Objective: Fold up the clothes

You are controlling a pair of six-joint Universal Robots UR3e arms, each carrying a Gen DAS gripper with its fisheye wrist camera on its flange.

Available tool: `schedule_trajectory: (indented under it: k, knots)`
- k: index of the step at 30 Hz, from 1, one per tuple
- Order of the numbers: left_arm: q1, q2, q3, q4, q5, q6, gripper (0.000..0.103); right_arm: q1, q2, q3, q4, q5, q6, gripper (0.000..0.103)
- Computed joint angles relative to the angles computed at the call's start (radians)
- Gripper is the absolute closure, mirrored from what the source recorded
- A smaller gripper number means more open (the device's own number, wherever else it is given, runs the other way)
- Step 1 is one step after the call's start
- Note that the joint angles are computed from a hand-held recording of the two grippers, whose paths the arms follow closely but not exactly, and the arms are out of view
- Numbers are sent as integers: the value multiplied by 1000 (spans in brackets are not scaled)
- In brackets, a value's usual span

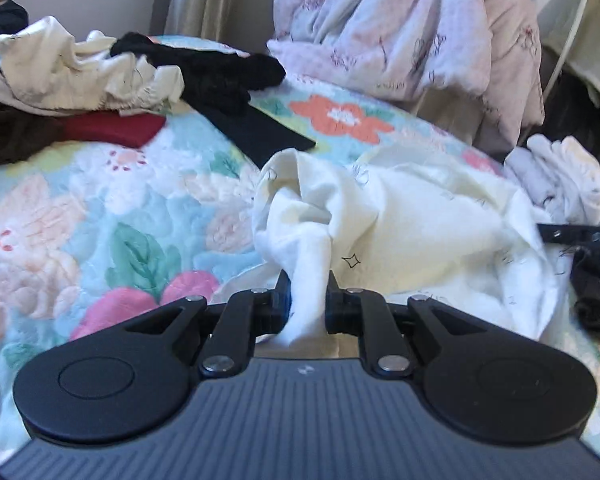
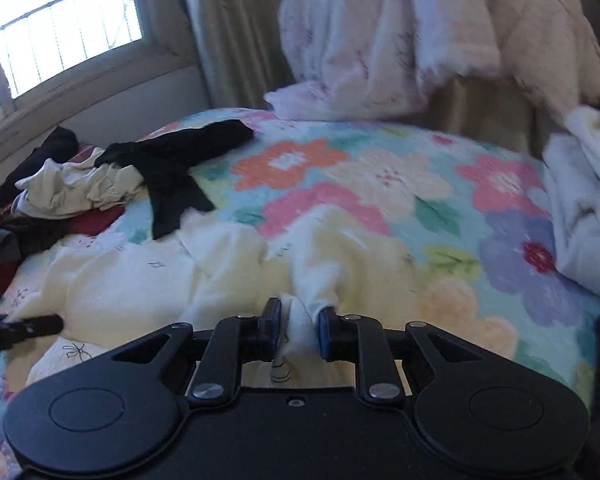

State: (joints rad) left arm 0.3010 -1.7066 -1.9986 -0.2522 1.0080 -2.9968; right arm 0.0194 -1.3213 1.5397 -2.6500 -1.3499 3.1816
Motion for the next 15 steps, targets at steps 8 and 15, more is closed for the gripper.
schedule_trajectory:
  k: [8,15]
  knots:
    - [32,10,36,-107,-30,103,82,64,-61,20,4,-241,-22,69]
    - [23,-87,84,-138,-51,86,42,15,-89,37,28,147,98,31]
